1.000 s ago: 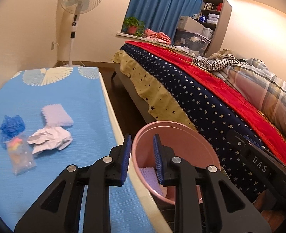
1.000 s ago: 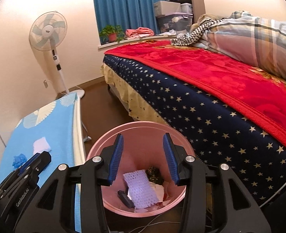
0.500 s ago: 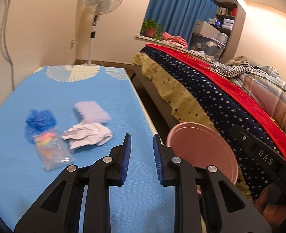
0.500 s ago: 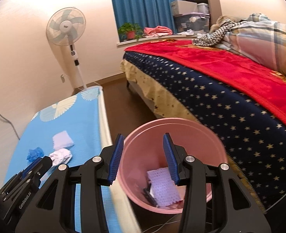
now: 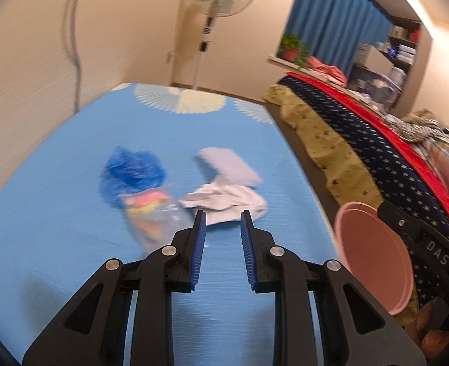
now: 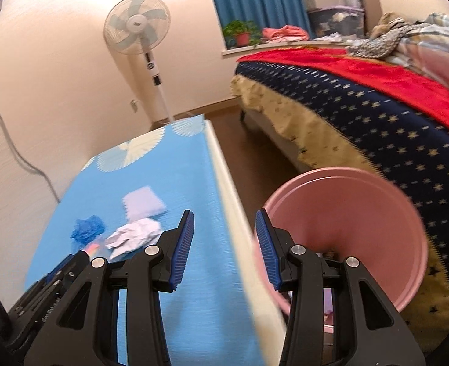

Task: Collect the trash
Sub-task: 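Move both open tools back from the bin to the table, then grasp the clear bag of colourful items with the left tool while the right tool grasps the white tissue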

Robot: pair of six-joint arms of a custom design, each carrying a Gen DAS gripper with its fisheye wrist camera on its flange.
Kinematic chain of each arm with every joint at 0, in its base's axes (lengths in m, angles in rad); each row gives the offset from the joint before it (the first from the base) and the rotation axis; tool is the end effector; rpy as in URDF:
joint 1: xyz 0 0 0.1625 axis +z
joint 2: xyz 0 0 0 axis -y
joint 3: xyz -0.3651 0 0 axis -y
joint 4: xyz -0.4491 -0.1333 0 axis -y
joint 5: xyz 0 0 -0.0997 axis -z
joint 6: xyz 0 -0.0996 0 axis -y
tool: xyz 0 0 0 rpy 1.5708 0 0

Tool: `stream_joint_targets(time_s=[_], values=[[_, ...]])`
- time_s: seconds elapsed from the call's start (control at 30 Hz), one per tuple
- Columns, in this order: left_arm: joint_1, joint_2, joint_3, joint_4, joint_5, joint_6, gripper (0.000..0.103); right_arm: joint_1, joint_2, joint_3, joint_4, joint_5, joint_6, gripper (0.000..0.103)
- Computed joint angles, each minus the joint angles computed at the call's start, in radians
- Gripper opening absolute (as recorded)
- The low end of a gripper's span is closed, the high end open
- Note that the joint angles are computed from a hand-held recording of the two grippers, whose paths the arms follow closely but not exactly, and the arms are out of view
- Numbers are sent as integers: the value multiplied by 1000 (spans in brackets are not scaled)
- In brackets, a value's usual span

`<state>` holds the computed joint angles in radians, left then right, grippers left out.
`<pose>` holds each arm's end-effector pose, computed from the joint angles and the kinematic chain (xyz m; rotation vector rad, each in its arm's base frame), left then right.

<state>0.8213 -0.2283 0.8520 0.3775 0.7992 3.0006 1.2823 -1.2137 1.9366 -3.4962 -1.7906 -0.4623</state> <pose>-0.3112 -0.6320 -0.1311 0.4593 2.4419 -1.0835 -0.0612 -0.5983 0.2655 0.0249 -2.1924 1.3069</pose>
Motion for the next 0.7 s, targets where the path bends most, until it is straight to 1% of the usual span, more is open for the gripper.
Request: stream_joint_targets(time_s=[0.17,0.27,0.3,0.33,0.4,0.47,0.53,0.57,0.6,0.63,0.7], values=[[20,14,-22,23,-46,-63,23,3,44,-33,57,52,-2,43],[33,37,-55,51,-57,-91,25,-1,68,-54,93,79,3,43],[37,46,-66,64,-60,-102,26,-1,77,-64,105,84,7,43],[40,53,-76,74,-65,-111,32,-3,85,-73,119,91,10,43],[46,74,-107,99,-76,-126,37,-6,102,-93,148,102,16,43],[52,97,-143,131,-79,-141,38,-9,119,-116,179,111,27,43],[56,129,-199,178,-81,-155,41,-12,134,-142,221,125,47,43],[58,140,-218,192,-78,-154,43,-12,141,-154,235,129,54,47],[59,156,-246,213,-80,-152,46,-12,150,-168,250,133,64,53],[60,179,-283,244,-83,-154,49,-12,159,-180,262,139,72,55],[64,228,-366,316,-84,-175,49,-13,168,-196,287,150,83,57]])
